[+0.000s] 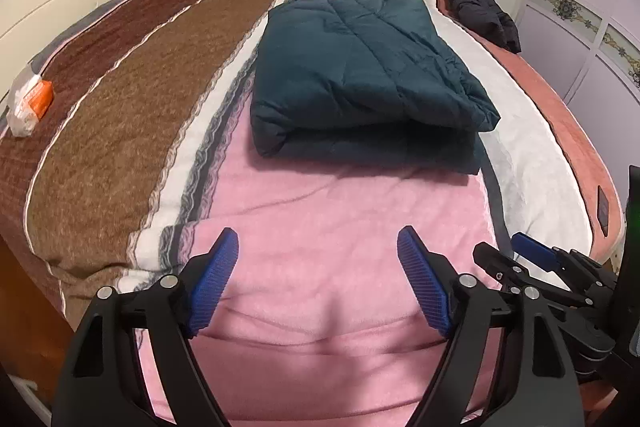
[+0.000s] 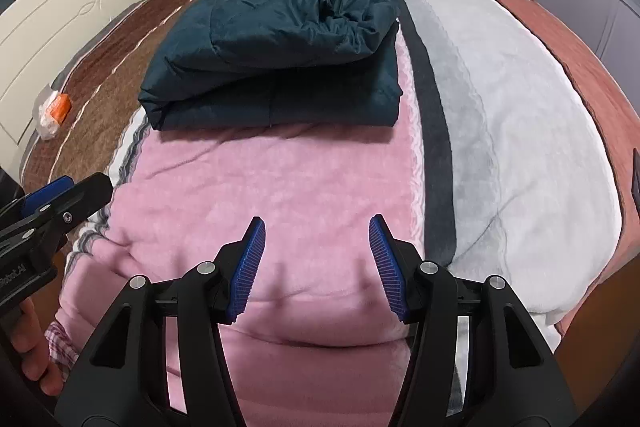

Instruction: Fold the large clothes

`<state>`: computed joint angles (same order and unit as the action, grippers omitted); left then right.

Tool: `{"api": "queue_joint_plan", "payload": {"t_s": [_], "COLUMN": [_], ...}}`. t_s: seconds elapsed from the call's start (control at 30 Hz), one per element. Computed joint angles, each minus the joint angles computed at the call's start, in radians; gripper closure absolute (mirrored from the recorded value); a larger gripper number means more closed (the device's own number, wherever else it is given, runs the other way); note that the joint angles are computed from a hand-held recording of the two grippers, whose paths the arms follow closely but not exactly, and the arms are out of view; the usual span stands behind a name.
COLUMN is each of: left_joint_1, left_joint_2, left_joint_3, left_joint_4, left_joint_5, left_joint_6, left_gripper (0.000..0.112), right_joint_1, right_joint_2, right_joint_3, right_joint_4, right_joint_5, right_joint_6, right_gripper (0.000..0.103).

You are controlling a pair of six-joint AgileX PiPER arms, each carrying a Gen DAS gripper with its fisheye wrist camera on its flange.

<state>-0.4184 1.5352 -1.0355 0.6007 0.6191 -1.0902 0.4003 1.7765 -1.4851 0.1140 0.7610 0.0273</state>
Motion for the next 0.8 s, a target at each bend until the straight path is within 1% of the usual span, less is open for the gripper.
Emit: {"api": "queue_joint_plan", "payload": {"t_s": [0.23, 0.8], "left_joint_1": [0.002, 0.004], "left_joint_2": [-0.003, -0.003], "left_joint_3": [0.008, 0.009], "left_joint_4": [-0.006, -0.007], "left_joint_5": [0.003, 0.003], "left_joint_6": [-0.004, 0.003], "left_gripper": [0.039, 0.041], "right_joint_1": [0.002, 0.01], "right_joint_2": [0.004, 0.011], "right_joint_3": [-0.008, -0.013], "right_joint_4": [-0.007, -0.016], "right_joint_5": [0.01, 0.019], "right_joint_6": [-0.002, 0.001], "right_gripper": [0.049, 0.049]}}
